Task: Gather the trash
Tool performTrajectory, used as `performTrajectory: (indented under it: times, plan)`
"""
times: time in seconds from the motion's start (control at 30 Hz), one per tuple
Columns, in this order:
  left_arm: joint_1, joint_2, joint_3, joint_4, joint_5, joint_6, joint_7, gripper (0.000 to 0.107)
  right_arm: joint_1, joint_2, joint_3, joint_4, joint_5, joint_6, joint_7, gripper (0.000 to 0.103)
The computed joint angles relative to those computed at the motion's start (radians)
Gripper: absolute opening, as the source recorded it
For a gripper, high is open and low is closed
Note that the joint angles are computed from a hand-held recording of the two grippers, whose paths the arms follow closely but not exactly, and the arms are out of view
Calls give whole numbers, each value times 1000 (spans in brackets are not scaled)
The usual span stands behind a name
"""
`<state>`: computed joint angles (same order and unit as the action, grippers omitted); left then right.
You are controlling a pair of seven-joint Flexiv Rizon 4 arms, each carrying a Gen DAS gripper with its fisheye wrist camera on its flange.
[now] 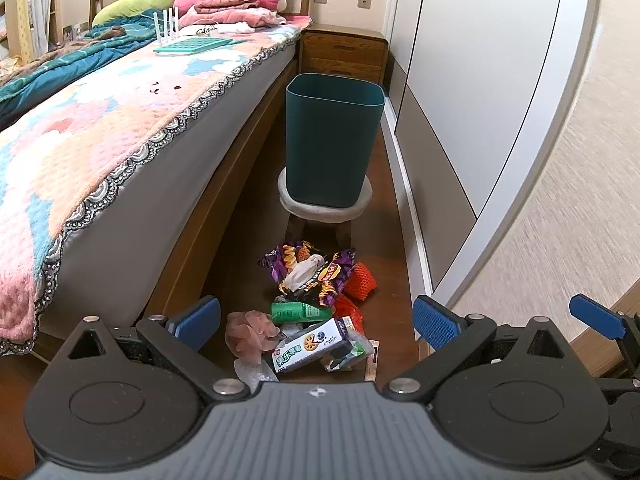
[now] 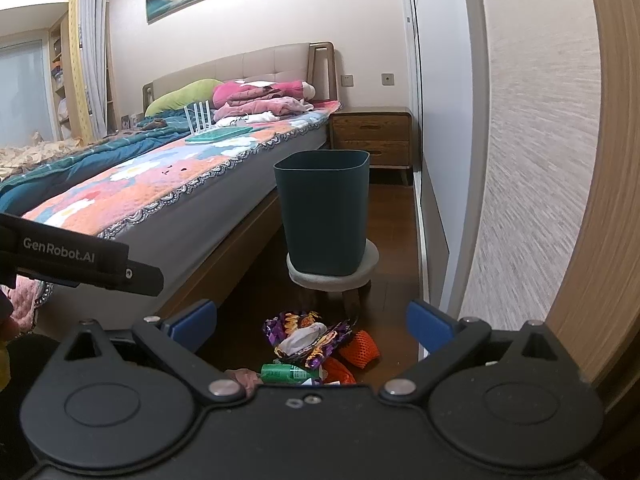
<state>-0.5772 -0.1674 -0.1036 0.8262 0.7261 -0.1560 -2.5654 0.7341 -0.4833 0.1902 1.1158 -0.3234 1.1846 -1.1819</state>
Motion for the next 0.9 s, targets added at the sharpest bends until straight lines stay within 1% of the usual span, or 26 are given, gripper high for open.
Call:
performTrajectory:
  times: [0.33, 0.9]
  plan:
    - [3, 16, -3, 25, 8, 8, -12, 103, -2, -9, 7, -12, 13, -6, -13, 102]
    - [38, 44, -28, 71, 4, 38, -35, 103, 7, -20, 0, -24, 13, 1, -20, 101]
